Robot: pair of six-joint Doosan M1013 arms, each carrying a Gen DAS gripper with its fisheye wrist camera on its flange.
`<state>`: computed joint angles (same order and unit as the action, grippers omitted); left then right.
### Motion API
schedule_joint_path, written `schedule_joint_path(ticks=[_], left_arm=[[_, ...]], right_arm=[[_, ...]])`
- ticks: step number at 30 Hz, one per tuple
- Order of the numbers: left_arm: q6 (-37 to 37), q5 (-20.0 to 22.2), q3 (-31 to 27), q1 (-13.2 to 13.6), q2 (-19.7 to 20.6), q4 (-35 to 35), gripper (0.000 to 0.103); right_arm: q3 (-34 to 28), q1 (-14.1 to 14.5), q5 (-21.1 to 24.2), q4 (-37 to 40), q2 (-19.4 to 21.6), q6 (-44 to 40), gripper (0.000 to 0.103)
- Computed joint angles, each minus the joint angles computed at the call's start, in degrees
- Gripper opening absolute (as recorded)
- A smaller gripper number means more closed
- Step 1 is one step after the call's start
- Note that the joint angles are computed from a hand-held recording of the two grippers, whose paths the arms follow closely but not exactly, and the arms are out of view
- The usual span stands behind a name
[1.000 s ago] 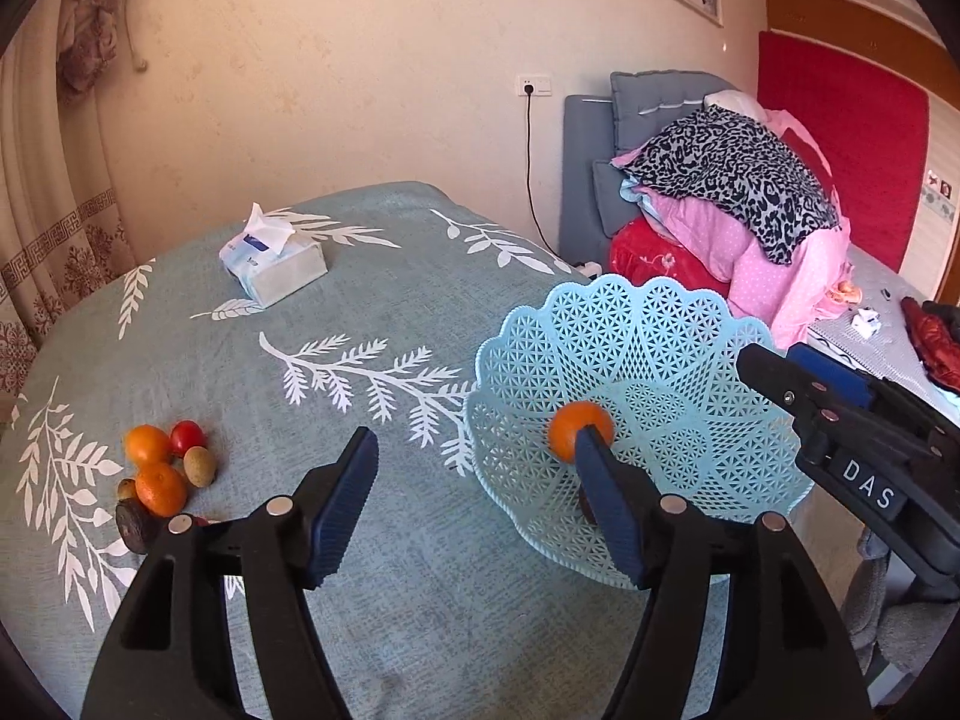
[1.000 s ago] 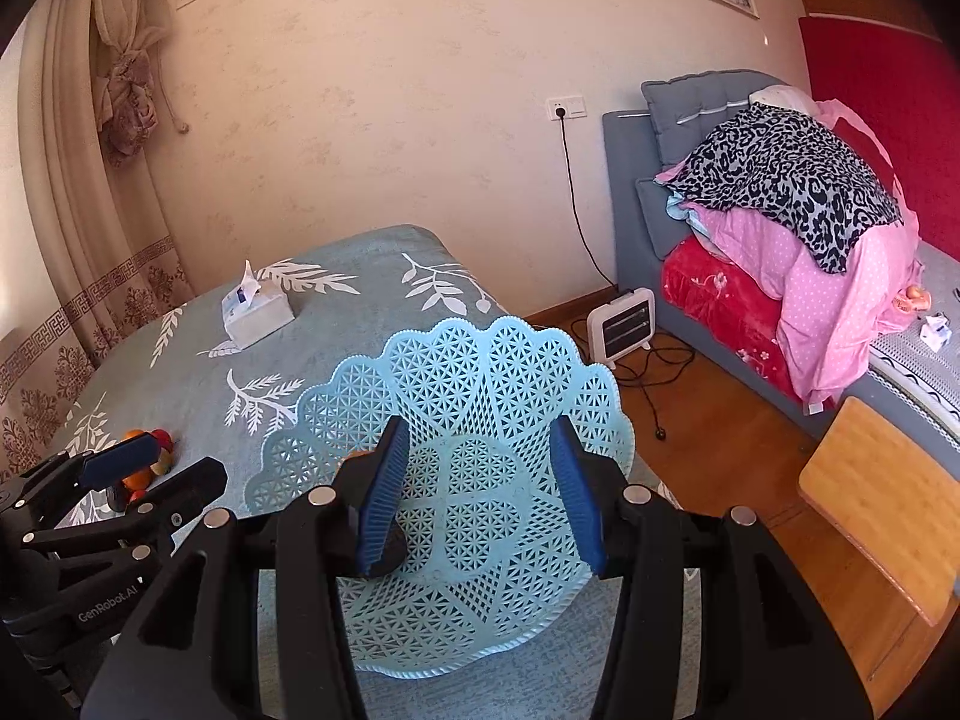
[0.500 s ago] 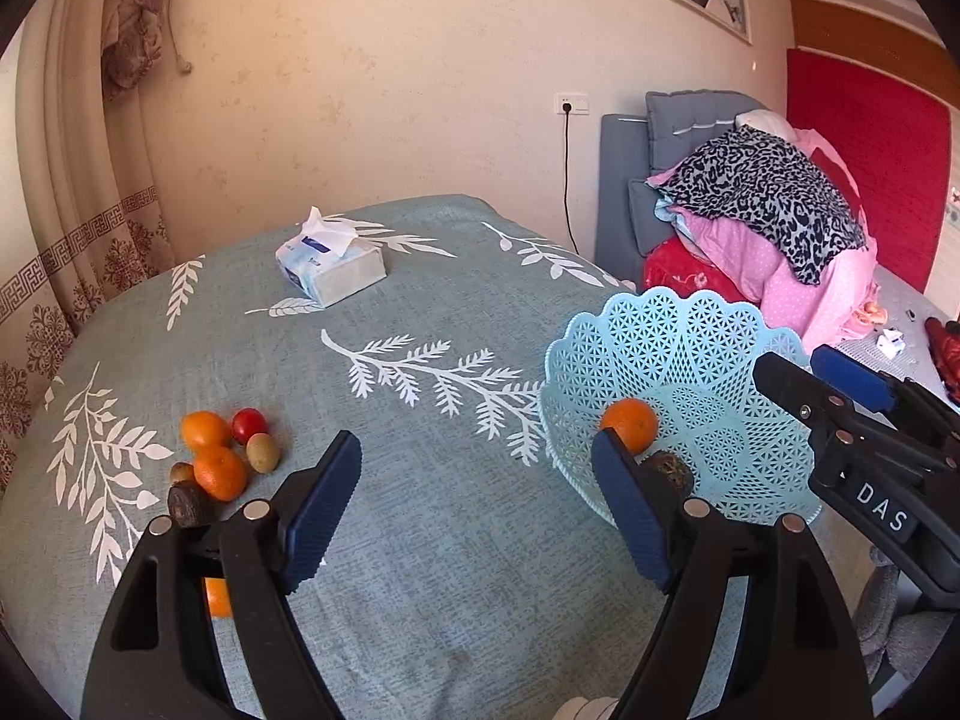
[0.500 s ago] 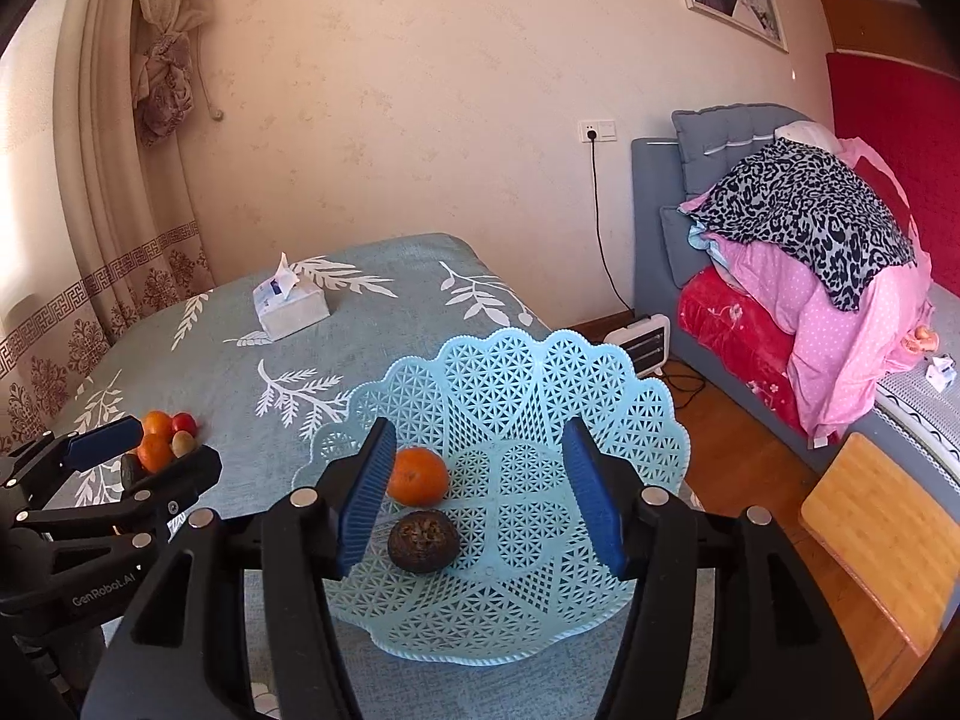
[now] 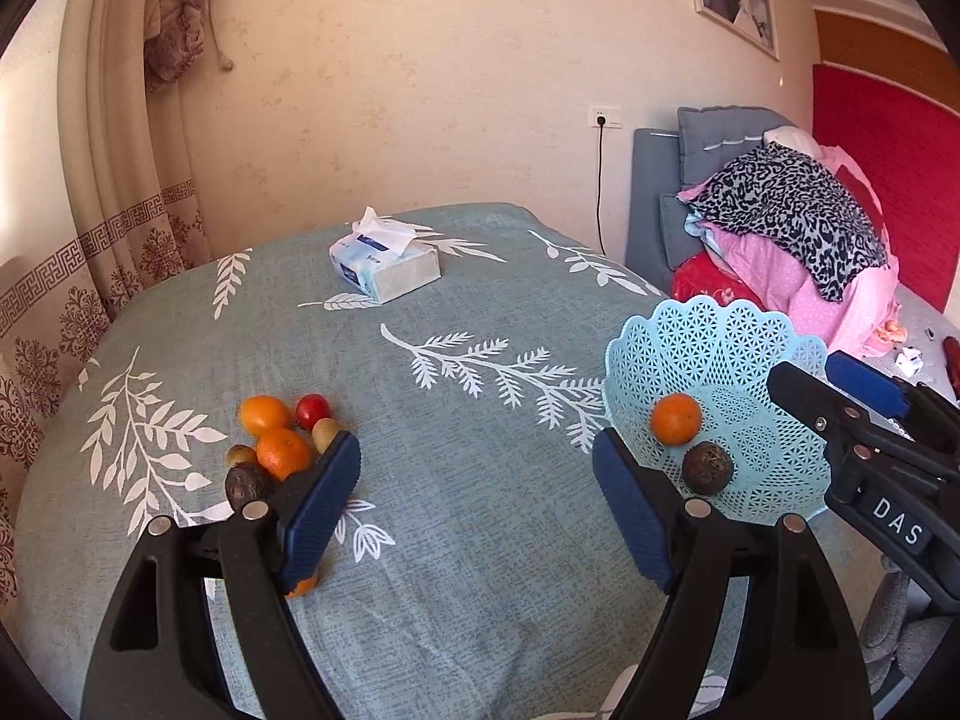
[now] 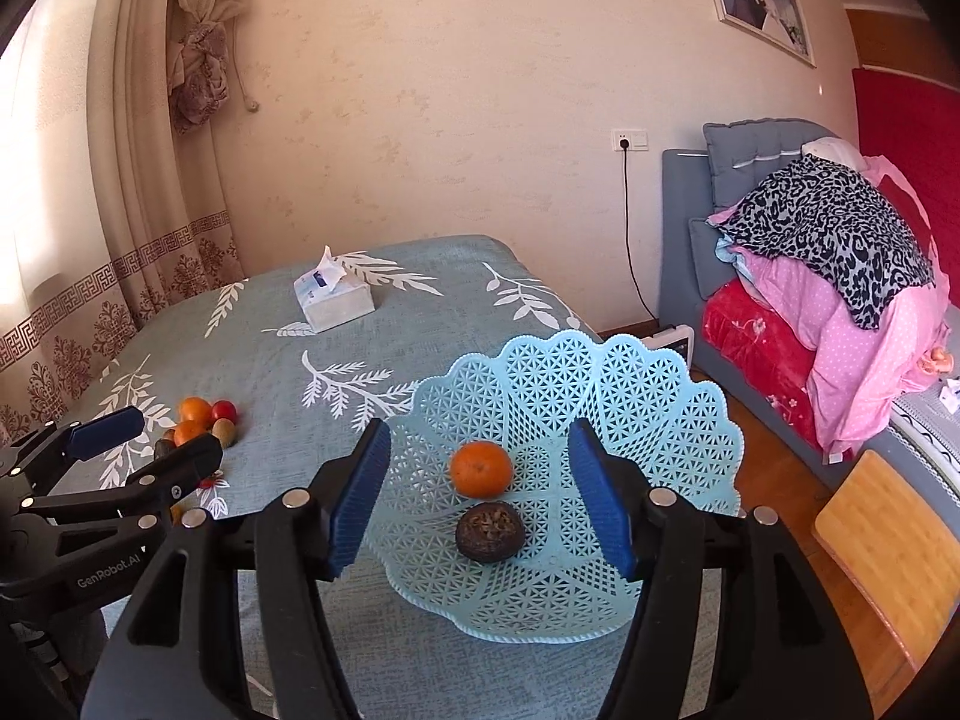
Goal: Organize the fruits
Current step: 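Withdraw both open tools from the basket back toward the fruit cluster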
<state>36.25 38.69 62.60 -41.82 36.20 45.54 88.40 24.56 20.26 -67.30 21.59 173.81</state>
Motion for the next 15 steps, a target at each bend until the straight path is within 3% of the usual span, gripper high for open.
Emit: schedule_joint_path(ticks=[3, 5, 15], left_arm=[[-1.5, -0.2, 1.4, 0.4, -0.8, 0.5, 0.081], [-3.3, -0.1, 2.5, 0.6, -1.4, 1.8, 0.090], [-10.5, 3.6, 7.5, 2.9, -3.7, 3.6, 0.090]], right_arm=[[-0.1, 0.4, -0.1, -0.1, 0.0, -0.4, 0.068], [-0.3, 0.6, -0.3, 0.7, 0.2, -1.4, 0.068], [-0.9, 1.6, -1.0, 5.3, 0.7, -7.6, 0.068]])
